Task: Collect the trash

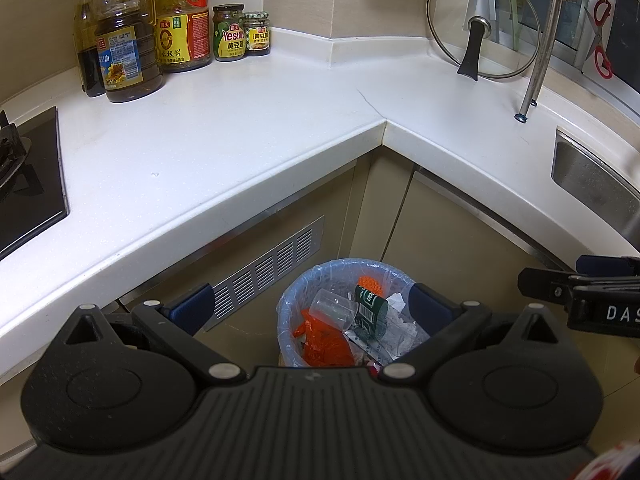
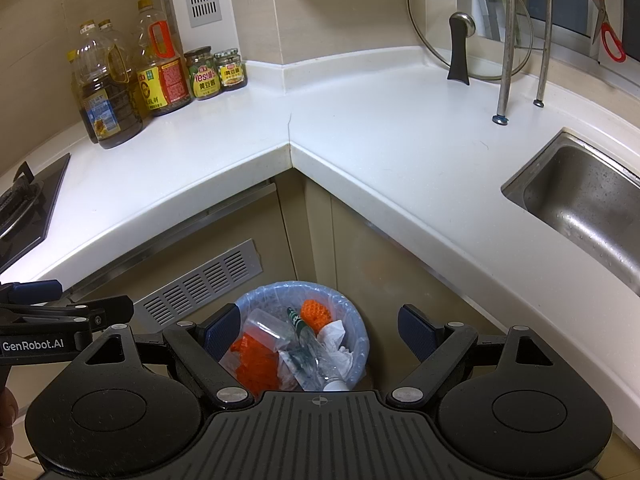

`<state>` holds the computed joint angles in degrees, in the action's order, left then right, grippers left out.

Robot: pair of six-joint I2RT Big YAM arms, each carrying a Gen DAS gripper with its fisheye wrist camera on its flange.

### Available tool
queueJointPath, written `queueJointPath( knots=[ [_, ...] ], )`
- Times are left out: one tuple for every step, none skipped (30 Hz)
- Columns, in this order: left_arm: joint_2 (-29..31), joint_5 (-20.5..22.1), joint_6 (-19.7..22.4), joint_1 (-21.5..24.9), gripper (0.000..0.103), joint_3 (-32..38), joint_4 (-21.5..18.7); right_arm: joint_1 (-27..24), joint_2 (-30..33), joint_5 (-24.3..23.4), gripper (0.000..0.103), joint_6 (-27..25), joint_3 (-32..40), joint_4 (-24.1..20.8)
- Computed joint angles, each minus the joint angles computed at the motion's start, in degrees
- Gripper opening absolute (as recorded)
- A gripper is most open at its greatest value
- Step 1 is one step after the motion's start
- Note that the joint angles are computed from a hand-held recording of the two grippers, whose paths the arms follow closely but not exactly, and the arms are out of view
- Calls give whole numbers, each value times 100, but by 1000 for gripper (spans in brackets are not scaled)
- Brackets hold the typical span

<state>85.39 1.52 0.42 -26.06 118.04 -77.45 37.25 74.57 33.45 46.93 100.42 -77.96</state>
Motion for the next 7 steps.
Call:
queueJointPath(
  knots=[
    [4, -2, -8, -7, 102, 1, 2, 0, 0, 0, 86, 0, 0, 0],
    [1, 6, -7, -6, 102, -1, 4, -1, 1, -2, 86, -4, 1, -1],
    [2, 21, 2, 1, 102, -6, 20, -1, 4, -3, 86, 2, 5, -3],
    [3, 33, 3, 3, 102, -10, 40, -5, -1, -12, 86, 4, -7, 2],
    [-7, 44, -13, -3, 102, -30, 76, -7, -8, -18, 86, 7, -14, 1],
    [-10, 72, -18, 6, 102, -39, 103, -11, -16, -21, 86, 6, -34, 13],
    [-2, 96, -22, 11, 102, -33, 106, -14, -23, -20, 86, 4, -48, 20]
  ],
)
